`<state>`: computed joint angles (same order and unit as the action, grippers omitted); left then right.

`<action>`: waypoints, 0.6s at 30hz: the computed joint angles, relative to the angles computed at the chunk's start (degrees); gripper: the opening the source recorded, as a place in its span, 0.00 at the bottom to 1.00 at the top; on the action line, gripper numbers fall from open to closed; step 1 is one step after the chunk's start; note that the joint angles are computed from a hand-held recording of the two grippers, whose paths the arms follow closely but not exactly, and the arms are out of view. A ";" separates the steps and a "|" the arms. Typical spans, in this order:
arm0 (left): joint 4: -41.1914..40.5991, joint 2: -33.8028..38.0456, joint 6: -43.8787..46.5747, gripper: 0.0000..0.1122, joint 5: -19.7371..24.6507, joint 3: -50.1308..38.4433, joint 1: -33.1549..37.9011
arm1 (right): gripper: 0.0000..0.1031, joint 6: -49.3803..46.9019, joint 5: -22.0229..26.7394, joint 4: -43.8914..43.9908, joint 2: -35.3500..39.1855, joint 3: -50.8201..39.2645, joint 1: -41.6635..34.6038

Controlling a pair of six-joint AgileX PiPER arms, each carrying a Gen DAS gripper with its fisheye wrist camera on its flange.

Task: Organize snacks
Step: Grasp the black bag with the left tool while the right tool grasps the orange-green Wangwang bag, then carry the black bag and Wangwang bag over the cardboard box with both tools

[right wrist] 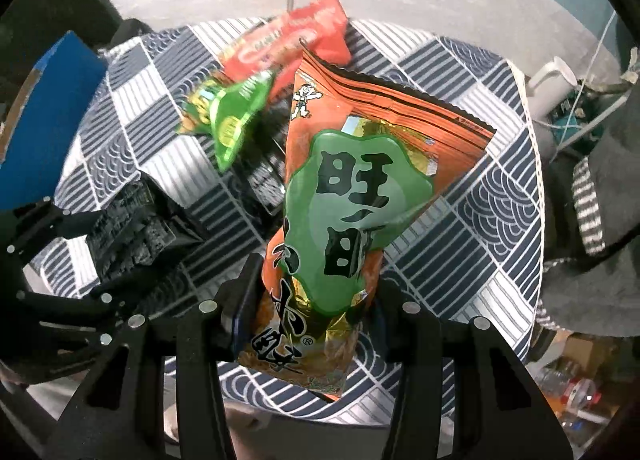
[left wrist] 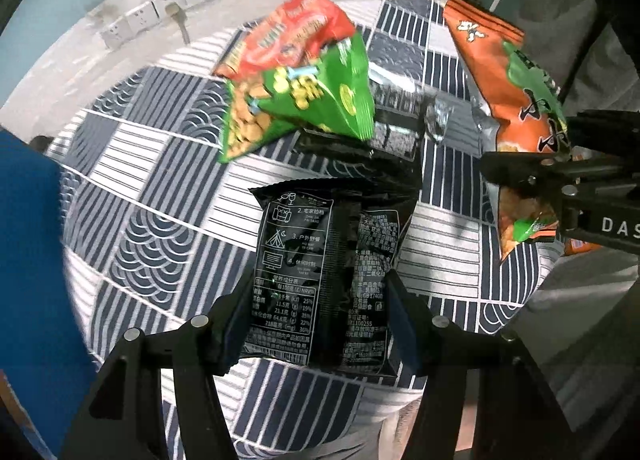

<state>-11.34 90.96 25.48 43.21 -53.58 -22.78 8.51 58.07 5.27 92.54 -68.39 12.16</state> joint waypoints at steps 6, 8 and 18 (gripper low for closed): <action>0.99 -4.66 0.67 0.56 1.95 -1.16 2.57 | 0.45 0.67 1.15 -0.99 -0.24 -2.87 2.18; 0.78 -5.69 1.48 0.56 2.92 -1.82 4.12 | 0.45 1.10 1.30 -1.80 0.12 -3.98 3.24; -0.33 -7.92 5.41 0.56 5.97 -4.40 11.20 | 0.45 0.90 3.61 -1.14 1.88 -11.86 7.75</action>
